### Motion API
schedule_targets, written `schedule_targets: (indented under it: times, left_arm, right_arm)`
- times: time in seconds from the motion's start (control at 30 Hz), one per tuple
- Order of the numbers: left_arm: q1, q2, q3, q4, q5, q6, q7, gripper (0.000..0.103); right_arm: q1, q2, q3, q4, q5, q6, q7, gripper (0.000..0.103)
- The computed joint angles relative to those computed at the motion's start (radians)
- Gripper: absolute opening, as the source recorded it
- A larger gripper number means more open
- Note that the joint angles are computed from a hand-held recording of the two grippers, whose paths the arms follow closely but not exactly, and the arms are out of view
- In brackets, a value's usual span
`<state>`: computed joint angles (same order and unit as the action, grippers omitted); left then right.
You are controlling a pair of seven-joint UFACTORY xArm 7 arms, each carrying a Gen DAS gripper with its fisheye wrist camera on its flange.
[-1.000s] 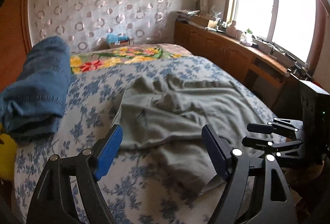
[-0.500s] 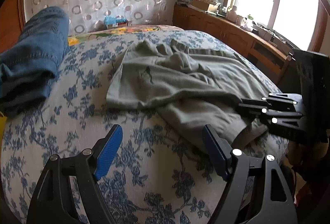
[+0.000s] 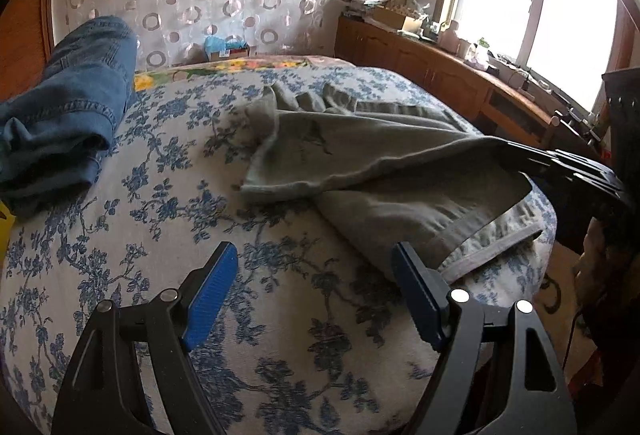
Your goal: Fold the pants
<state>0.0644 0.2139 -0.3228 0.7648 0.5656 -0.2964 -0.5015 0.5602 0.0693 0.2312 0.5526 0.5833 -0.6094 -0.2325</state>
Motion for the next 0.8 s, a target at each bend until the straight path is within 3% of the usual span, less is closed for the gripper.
schedule_targets:
  times: [0.33, 0.8]
  left_arm:
    - [-0.061, -0.01, 0.007, 0.016, -0.014, 0.002, 0.006, 0.08]
    - [-0.126, 0.01, 0.016, 0.027, -0.126, 0.011, 0.099, 0.08]
  right_arm:
    - [0.025, -0.043, 0.04, -0.077, 0.133, -0.076, -0.054, 0.003]
    - [0.025, -0.089, 0.063, -0.112, 0.227, -0.072, -0.079, 0.003]
